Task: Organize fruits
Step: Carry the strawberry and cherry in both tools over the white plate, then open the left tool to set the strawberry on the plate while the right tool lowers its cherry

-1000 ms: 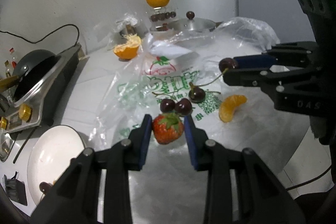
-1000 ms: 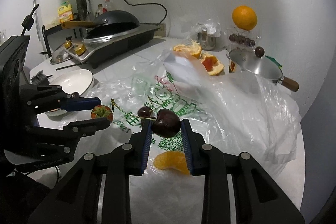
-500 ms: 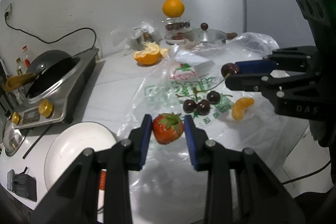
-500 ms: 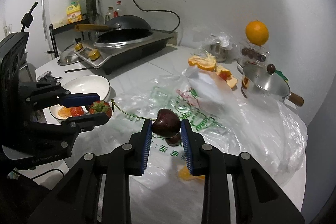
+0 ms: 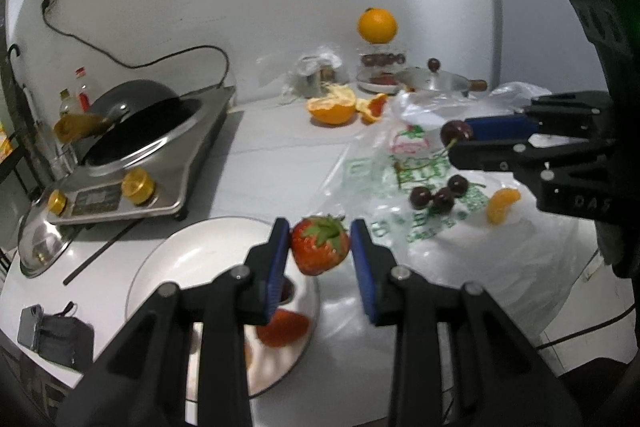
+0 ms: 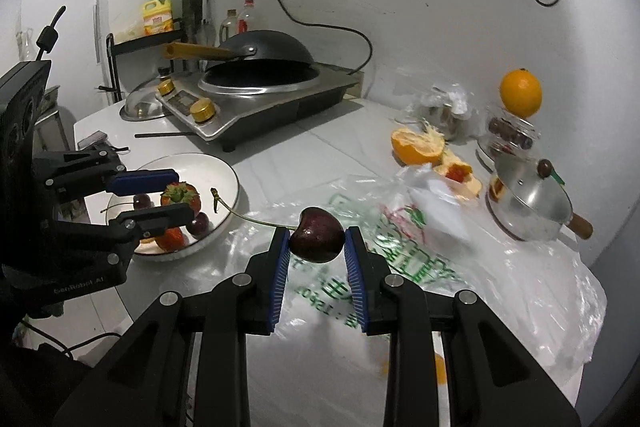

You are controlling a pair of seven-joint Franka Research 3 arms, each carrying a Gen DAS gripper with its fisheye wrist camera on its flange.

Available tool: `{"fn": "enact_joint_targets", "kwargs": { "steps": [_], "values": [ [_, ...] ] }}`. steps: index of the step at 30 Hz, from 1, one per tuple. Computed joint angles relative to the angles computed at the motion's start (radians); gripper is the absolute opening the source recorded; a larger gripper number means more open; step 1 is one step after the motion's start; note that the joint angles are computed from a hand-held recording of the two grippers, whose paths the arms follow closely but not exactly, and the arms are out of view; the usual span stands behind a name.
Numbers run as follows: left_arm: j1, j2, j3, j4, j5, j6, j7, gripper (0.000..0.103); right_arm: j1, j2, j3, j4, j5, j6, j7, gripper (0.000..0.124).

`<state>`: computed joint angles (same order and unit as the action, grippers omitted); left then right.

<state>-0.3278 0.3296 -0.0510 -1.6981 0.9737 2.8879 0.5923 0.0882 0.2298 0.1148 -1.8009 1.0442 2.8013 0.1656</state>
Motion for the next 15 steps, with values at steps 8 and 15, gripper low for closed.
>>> {"fn": "enact_joint_targets", "kwargs": {
  "steps": [8,15],
  "values": [
    [0.034,-0.052,0.022,-0.082,0.054,0.032,-0.074,0.032,0.033,0.025,0.013,0.022,-0.072,0.014,0.058,0.030],
    [0.075,-0.080,0.021,-0.131,0.098,0.048,-0.133,0.032,0.052,0.045,0.031,0.037,-0.125,0.022,0.101,0.030]
  ]
}}
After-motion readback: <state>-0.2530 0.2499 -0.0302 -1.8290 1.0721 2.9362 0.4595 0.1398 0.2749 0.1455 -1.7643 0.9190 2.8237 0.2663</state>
